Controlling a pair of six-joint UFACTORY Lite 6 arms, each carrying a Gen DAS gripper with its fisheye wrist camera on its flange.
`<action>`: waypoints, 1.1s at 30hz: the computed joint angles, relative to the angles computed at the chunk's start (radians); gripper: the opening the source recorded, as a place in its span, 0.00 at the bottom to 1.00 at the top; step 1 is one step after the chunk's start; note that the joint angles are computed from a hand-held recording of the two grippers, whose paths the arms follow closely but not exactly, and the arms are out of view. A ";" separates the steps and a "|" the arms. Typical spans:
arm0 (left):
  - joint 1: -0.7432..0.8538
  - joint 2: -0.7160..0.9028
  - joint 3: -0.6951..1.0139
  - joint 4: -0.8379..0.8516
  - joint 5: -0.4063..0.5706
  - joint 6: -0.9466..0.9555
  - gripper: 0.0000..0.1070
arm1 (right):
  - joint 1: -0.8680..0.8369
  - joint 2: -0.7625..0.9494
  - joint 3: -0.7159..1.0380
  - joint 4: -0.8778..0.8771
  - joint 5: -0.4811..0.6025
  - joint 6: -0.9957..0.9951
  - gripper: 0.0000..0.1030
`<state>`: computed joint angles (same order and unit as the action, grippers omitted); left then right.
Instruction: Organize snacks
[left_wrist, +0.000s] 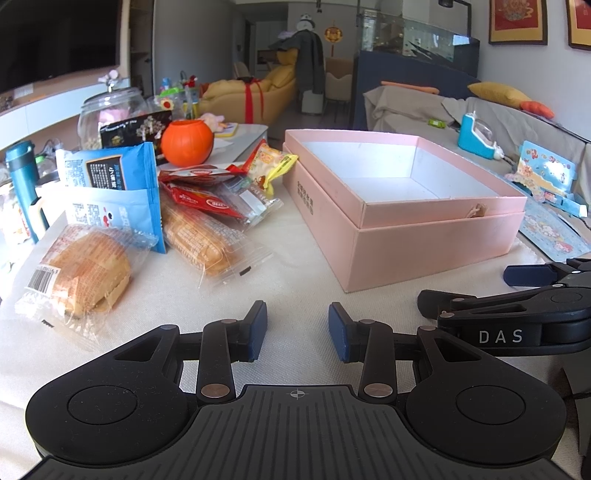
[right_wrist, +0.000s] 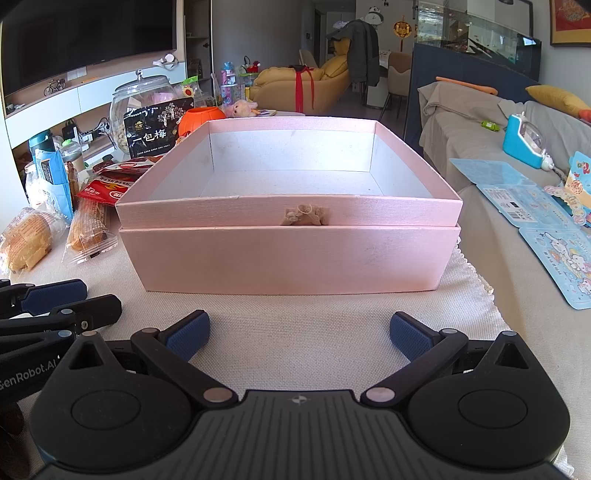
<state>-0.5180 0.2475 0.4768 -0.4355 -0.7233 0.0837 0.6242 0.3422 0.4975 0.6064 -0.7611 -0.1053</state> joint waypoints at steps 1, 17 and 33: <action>-0.004 0.000 0.001 -0.006 0.000 0.003 0.38 | 0.000 0.000 0.000 0.000 0.000 0.000 1.00; 0.003 0.000 -0.001 0.006 -0.001 -0.005 0.38 | 0.003 0.007 0.006 0.003 -0.002 0.001 1.00; 0.004 -0.001 -0.002 0.008 -0.001 -0.006 0.38 | 0.004 0.012 0.010 0.004 -0.003 0.001 1.00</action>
<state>-0.5143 0.2461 0.4747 -0.4277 -0.7239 0.0773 0.6280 0.3547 0.5078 0.6106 -0.7641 -0.1042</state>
